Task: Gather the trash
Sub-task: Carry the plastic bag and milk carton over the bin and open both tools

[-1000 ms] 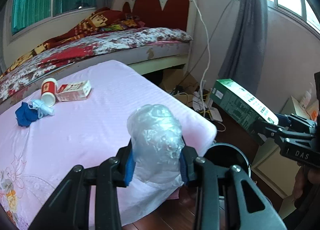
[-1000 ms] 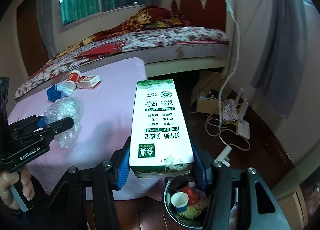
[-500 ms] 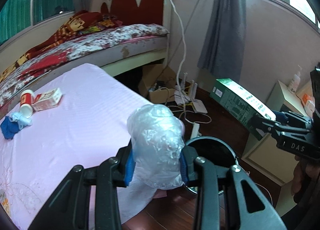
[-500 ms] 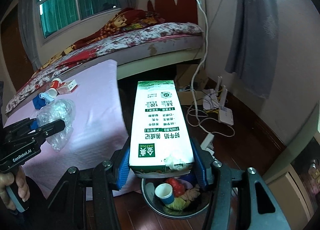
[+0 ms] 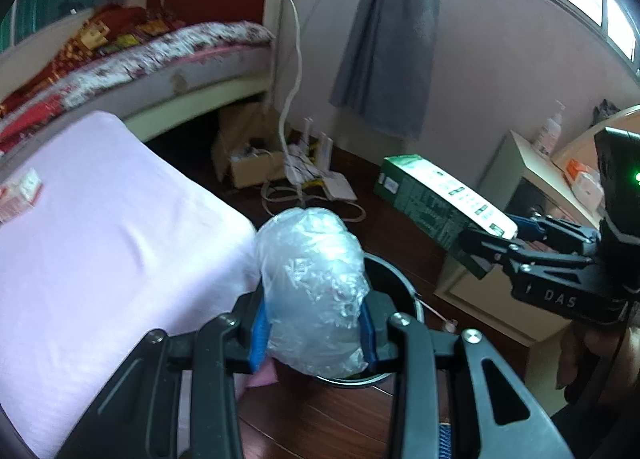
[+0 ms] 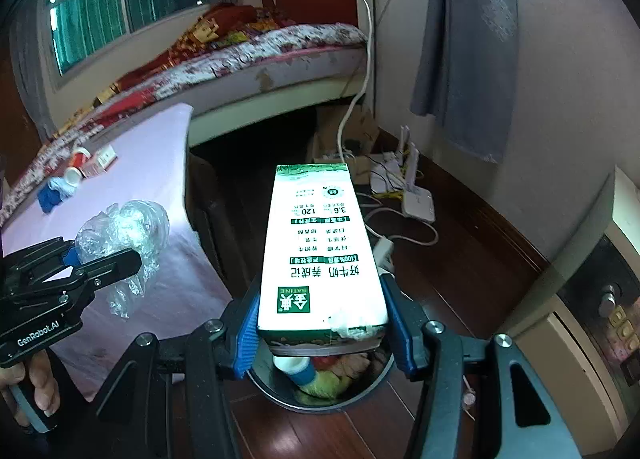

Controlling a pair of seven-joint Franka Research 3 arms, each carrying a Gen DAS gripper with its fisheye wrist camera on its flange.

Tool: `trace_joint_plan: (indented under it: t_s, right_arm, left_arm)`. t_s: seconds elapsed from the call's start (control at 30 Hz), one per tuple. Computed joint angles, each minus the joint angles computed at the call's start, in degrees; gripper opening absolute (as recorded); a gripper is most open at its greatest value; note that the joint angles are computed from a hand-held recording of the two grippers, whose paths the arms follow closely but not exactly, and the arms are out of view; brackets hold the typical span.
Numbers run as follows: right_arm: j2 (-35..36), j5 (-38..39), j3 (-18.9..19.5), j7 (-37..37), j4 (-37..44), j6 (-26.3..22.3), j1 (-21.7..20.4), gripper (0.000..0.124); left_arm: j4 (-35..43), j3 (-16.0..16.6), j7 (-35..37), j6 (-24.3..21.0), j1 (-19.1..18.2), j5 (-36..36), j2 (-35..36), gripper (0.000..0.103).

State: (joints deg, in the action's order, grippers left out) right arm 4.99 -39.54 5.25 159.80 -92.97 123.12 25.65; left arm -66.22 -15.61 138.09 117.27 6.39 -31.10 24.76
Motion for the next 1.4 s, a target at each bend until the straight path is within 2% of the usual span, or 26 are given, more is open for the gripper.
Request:
trace_joint_plan:
  t_s: [0.1, 0.27, 0.6, 0.8, 1.0, 1.23, 1.27, 1.3, 1.33, 1.37, 1.4]
  right_arm:
    - [-0.66, 0.94, 0.06, -0.64, -1.56, -0.38, -0.19, 0.056]
    - [-2.05, 2.78, 0.43, -0.97, -4.85, -0.41, -0.76, 0.056]
    - [-3.7, 5.41, 1.1, -1.77, -10.53, 4.04, -2.58, 0.056]
    - [-2.79, 8.62, 0.72, -4.93, -12.66, 6.96, -3.4, 0.056]
    - [-0.69, 11.42, 0.19, -9.97, -12.64, 7.96, -3.39, 0.056]
    - [2.0, 14.84, -1.26, -15.3, -10.62, 9.23, -3.61, 0.057]
    - [2.32, 15.74, -1.41, -16.23, -10.52, 9.73, -3.71, 0.057]
    - [2.87, 17.37, -1.44, -17.9, -10.21, 10.09, -3.89, 0.063]
    - [3.85, 17.99, -1.58, -19.28, -9.1, 8.42, -3.81, 0.085]
    - [4.74, 17.04, -1.94, -18.9, -7.89, 5.37, -3.26, 0.094]
    - [5.01, 16.44, -2.3, -18.06, -7.63, 3.78, -2.86, 0.097]
  left_arm:
    - [0.63, -0.19, -0.95, -2.73, -0.18, 0.2, 0.93, 0.037]
    - [0.77, -0.13, -1.54, -3.88, -1.23, 2.01, 1.86, 0.037]
    - [0.37, -0.34, -2.18, -5.73, -2.94, 5.13, 3.58, 0.037]
    - [5.04, -0.02, -4.84, -9.87, -4.5, 8.8, 8.25, 0.038]
    - [5.62, -0.32, -4.61, -10.89, -5.12, 11.33, 10.08, 0.038]
    - [17.81, -0.86, -8.04, -18.56, -6.36, 13.1, 18.39, 0.042]
    - [18.51, -1.08, -8.21, -19.1, -6.34, 13.23, 18.91, 0.054]
    - [17.22, -0.88, -8.07, -17.9, -6.44, 13.79, 18.24, 0.074]
    - [13.92, -0.17, -7.68, -14.64, -6.7, 14.62, 16.42, 0.082]
    - [9.82, 0.28, -7.19, -10.85, -6.63, 15.34, 14.13, 0.091]
    - [7.72, 0.17, -6.74, -9.14, -6.07, 15.14, 13.05, 0.095]
